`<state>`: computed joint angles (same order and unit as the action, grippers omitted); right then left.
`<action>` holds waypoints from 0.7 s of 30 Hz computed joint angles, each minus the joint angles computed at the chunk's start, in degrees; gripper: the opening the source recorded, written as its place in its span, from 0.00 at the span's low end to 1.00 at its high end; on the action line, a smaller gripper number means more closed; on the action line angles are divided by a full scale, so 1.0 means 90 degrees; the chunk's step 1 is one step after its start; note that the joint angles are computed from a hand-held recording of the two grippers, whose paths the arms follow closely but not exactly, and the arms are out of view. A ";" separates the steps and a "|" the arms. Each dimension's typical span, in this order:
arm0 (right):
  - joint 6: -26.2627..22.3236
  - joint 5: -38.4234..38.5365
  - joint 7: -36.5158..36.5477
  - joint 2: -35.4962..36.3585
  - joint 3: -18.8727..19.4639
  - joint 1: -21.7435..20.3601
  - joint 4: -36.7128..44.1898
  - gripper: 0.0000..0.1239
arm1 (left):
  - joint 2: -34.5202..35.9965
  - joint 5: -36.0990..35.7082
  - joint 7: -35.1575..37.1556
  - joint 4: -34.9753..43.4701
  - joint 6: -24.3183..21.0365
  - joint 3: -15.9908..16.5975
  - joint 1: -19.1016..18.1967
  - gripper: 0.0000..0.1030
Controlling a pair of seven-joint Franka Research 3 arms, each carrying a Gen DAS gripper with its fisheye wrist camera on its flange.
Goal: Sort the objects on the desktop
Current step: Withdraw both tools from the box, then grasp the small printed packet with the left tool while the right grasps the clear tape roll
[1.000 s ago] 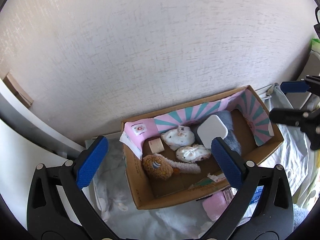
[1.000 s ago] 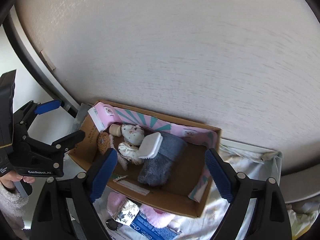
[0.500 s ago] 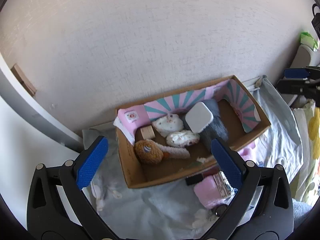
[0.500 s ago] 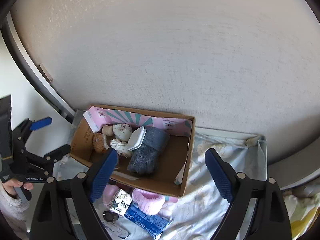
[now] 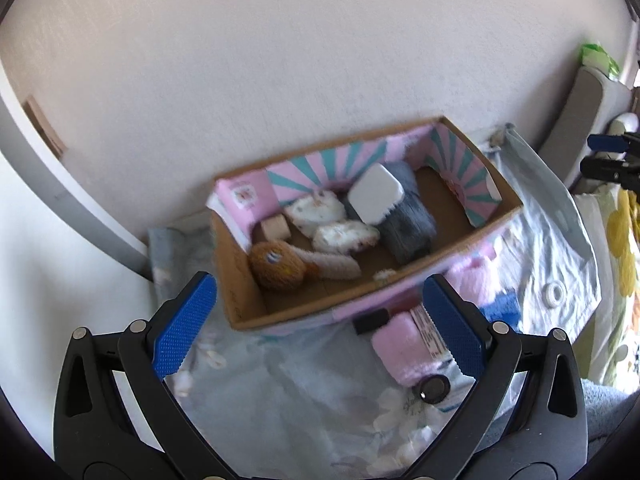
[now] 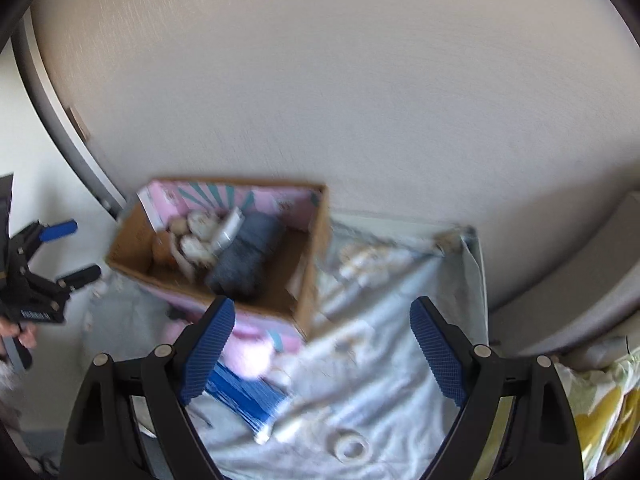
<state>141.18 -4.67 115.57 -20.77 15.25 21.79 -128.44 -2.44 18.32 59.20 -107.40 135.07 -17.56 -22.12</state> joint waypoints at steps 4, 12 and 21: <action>0.0165 0.0241 0.0039 -0.0446 -0.0077 0.0060 -0.0817 0.70 | 0.0019 -0.0395 0.0006 -0.0310 0.0269 -0.0035 -0.0078 1.00; 0.0179 0.0605 0.0349 -0.1150 0.0103 0.0059 -0.2031 0.70 | 0.0266 -0.0145 -0.0188 -0.0436 0.0496 -0.0244 -0.0394 0.97; 0.0605 0.0454 0.1191 -0.1517 0.0545 0.0069 -0.2892 0.65 | 0.0929 0.0384 -0.1124 -0.0175 0.0279 -0.0247 -0.0757 0.72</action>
<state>146.62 -0.59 126.29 -34.42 20.16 22.41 -154.47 5.92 21.78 49.08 -108.98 137.58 -19.78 -28.93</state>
